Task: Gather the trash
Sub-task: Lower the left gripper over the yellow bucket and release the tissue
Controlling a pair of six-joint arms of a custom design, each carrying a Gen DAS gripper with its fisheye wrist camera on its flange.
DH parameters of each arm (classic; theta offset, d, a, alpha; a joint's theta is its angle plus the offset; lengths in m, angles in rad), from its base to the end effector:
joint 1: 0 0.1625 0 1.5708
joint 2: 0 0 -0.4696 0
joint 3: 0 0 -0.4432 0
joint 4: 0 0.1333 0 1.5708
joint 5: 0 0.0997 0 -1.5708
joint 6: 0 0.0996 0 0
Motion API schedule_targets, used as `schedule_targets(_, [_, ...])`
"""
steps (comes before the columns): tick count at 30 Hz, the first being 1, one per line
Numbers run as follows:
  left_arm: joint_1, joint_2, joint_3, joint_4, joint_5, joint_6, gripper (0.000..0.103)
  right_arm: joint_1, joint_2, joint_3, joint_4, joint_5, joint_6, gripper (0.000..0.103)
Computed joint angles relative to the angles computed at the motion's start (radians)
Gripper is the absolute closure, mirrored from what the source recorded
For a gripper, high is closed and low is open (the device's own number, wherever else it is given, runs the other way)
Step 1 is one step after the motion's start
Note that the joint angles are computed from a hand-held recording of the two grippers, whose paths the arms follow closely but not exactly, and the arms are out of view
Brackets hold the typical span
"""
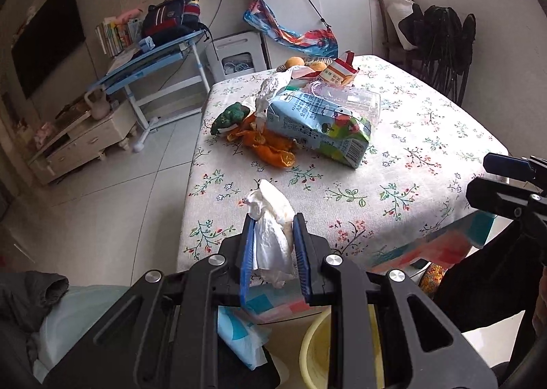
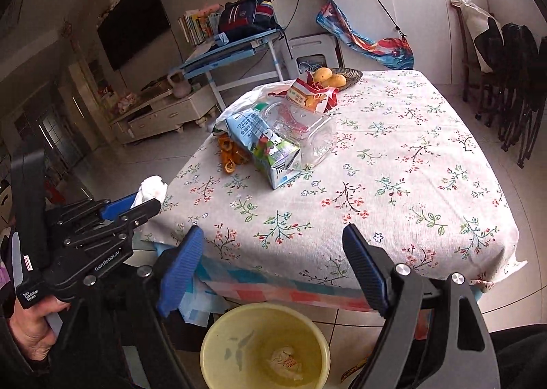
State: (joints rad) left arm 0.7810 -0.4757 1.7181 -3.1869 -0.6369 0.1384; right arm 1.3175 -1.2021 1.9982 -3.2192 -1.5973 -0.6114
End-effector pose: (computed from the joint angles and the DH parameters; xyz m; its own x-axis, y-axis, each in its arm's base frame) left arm -0.3291 -0.6266 -0.0607 -0.5299 0.3041 -0.7917 0.7414 0.6194 -0.2583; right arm -0.0288 -0.6328 0.2933 -0.8830 -0.1448 0.4464 -0.4176 0.6767 -0.6064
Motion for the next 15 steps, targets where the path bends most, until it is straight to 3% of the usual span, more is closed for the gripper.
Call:
schedule_targets(8, [-0.016,-0.004,0.025,0.059,-0.013,-0.025,0.082,-0.005,-0.005,0.002,-0.007,0.022,0.021,0.023])
schedule_targets(15, [-0.024,-0.010,0.045,0.221,-0.101,-0.093,0.082,-0.002,-0.002,-0.005,-0.007,0.019,0.024,0.023])
